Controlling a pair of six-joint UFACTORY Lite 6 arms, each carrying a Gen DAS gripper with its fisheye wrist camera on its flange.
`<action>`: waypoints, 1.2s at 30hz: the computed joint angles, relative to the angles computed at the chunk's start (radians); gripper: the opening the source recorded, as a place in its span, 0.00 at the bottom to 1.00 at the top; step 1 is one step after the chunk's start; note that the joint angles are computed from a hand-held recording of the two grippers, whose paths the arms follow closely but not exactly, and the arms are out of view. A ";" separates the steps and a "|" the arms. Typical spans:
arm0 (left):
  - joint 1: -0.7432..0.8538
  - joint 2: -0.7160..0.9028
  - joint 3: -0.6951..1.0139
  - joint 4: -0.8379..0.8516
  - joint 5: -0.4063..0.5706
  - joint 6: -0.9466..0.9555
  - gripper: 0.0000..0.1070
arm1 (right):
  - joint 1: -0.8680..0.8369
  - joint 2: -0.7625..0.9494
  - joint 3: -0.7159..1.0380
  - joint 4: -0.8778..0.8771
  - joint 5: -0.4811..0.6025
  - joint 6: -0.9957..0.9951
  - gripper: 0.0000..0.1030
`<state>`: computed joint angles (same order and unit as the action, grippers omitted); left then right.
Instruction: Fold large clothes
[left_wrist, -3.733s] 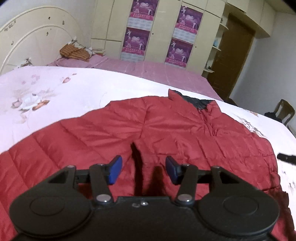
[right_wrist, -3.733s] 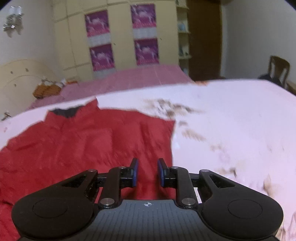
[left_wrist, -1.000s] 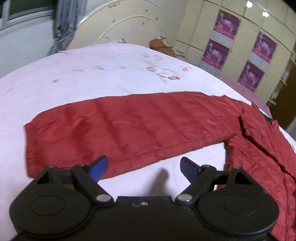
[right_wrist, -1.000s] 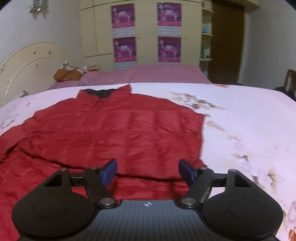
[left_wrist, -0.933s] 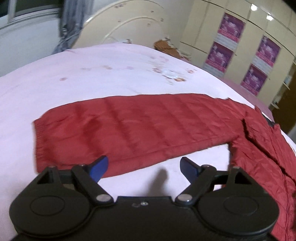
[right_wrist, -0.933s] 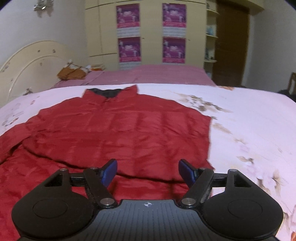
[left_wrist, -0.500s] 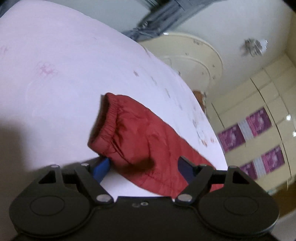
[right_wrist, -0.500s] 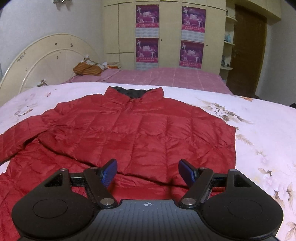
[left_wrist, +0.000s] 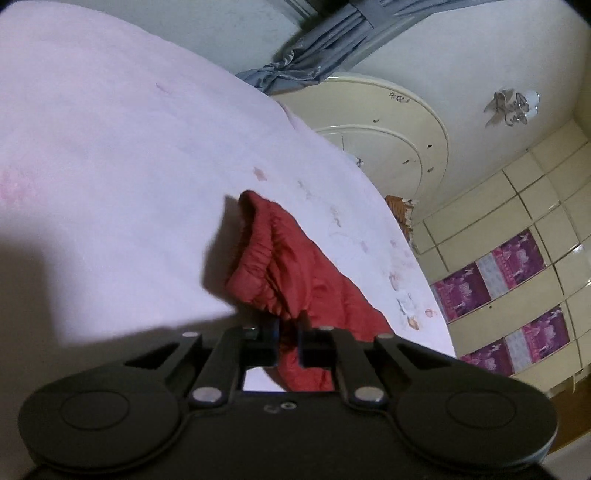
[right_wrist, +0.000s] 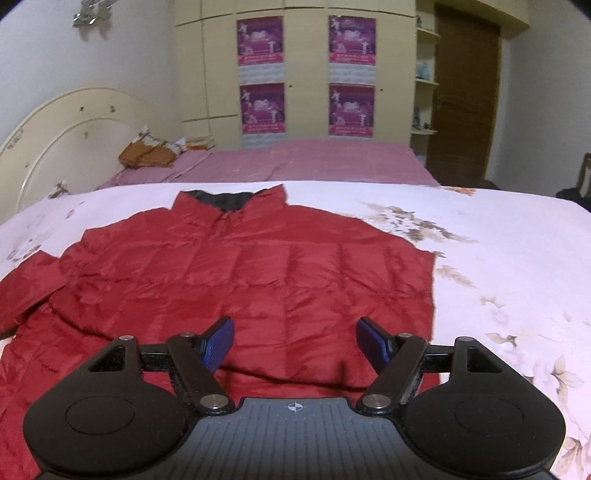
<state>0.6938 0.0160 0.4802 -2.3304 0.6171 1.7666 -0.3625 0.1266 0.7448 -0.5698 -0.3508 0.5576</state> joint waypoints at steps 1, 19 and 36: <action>0.001 0.013 0.001 -0.004 -0.001 -0.009 0.26 | -0.008 -0.002 -0.004 -0.004 -0.001 0.005 0.71; -0.104 0.095 0.073 -0.276 0.070 0.135 0.04 | -0.051 0.027 0.008 0.044 -0.007 -0.041 0.71; -1.059 0.452 0.821 -0.397 -0.332 0.498 0.04 | -0.257 0.144 0.104 0.109 0.051 -0.099 1.00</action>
